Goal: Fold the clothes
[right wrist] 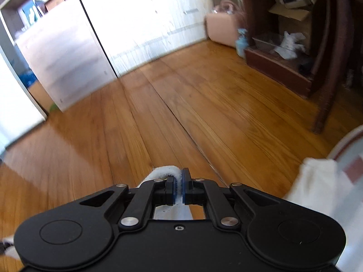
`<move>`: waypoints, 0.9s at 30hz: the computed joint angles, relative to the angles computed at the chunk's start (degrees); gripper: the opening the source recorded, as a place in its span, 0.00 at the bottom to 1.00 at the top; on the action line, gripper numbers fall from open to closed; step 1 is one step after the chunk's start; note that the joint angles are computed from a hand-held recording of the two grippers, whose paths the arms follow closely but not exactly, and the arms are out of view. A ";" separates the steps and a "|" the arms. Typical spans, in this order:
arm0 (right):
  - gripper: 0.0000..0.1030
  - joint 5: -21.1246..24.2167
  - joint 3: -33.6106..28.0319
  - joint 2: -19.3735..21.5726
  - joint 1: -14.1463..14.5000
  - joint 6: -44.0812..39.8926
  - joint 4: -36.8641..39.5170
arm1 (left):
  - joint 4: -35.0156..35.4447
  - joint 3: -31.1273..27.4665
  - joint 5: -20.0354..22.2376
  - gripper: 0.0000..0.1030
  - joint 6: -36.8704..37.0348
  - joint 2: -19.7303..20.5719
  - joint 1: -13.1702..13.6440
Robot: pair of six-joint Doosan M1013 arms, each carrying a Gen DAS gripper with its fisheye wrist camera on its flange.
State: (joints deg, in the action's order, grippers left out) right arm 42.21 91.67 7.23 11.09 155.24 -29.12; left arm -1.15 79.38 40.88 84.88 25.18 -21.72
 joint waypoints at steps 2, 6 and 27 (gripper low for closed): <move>0.22 -1.97 0.19 1.99 0.21 5.27 -3.55 | 0.43 -1.43 1.58 0.15 -2.85 2.15 0.37; 0.42 -1.32 -1.11 6.19 -0.69 0.74 2.97 | -4.51 -1.99 -0.24 0.45 -2.37 4.71 1.86; 0.56 -12.51 5.05 5.18 -6.14 -36.76 35.04 | -44.51 0.98 -2.39 0.39 26.85 5.34 7.61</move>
State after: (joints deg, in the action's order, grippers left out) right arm 29.70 96.72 12.41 4.94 118.48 5.92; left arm -45.66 80.36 38.49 111.73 30.52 -14.11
